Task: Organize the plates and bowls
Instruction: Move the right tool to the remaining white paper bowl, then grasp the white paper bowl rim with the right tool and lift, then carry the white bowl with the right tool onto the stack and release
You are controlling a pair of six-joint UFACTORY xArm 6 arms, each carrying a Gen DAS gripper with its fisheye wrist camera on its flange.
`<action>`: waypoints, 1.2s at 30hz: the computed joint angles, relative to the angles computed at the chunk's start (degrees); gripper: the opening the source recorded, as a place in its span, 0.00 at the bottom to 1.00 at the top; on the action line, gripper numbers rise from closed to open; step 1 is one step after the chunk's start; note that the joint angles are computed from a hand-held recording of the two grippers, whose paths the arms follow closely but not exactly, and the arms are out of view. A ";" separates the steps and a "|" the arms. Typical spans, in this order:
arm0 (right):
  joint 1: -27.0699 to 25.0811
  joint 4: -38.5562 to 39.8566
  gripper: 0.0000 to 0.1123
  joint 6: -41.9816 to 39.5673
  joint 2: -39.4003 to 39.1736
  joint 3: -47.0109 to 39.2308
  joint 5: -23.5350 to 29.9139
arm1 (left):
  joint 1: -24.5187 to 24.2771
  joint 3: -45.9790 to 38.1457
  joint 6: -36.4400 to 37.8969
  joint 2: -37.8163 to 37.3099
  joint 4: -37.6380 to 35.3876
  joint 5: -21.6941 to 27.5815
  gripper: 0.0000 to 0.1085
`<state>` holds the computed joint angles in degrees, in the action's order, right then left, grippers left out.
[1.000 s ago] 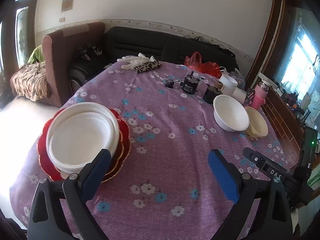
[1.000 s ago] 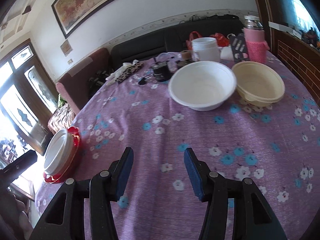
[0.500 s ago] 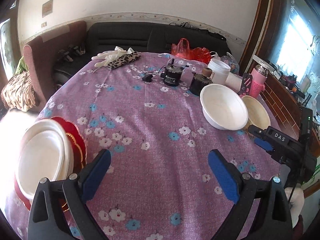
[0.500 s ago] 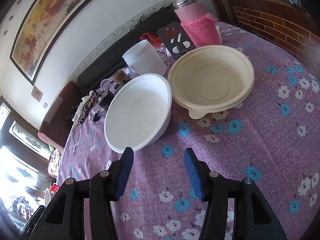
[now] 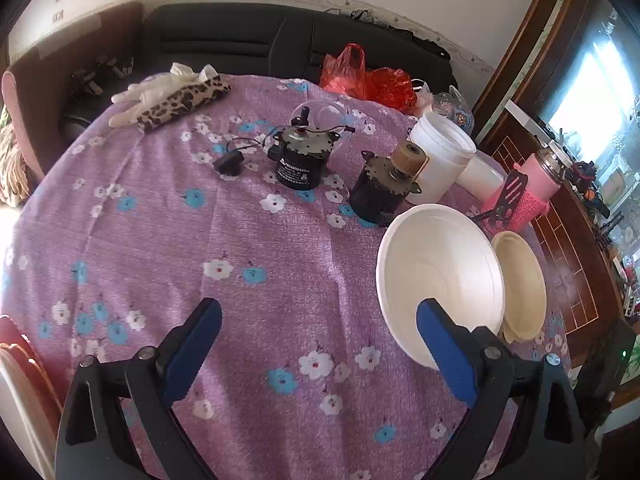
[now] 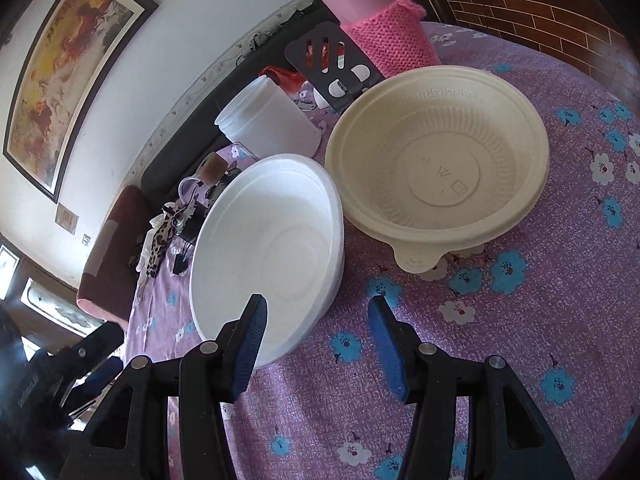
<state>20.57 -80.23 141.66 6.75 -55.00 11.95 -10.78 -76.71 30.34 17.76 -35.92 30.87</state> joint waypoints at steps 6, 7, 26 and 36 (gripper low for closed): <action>-2.22 -6.65 0.51 5.52 2.37 -1.78 -3.48 | -2.05 -10.22 -5.65 9.46 2.13 3.21 0.90; -2.33 -7.13 0.51 5.76 2.67 -2.09 -3.58 | -2.41 -11.56 -6.54 10.71 2.54 3.48 0.90; -0.95 -5.25 0.19 -1.05 6.16 -4.98 -2.34 | -5.32 -14.67 -5.69 14.14 3.66 5.09 0.17; 4.39 -2.34 0.16 -10.21 5.86 -7.91 0.74 | -1.71 4.40 -1.41 -0.40 -0.04 -4.37 0.17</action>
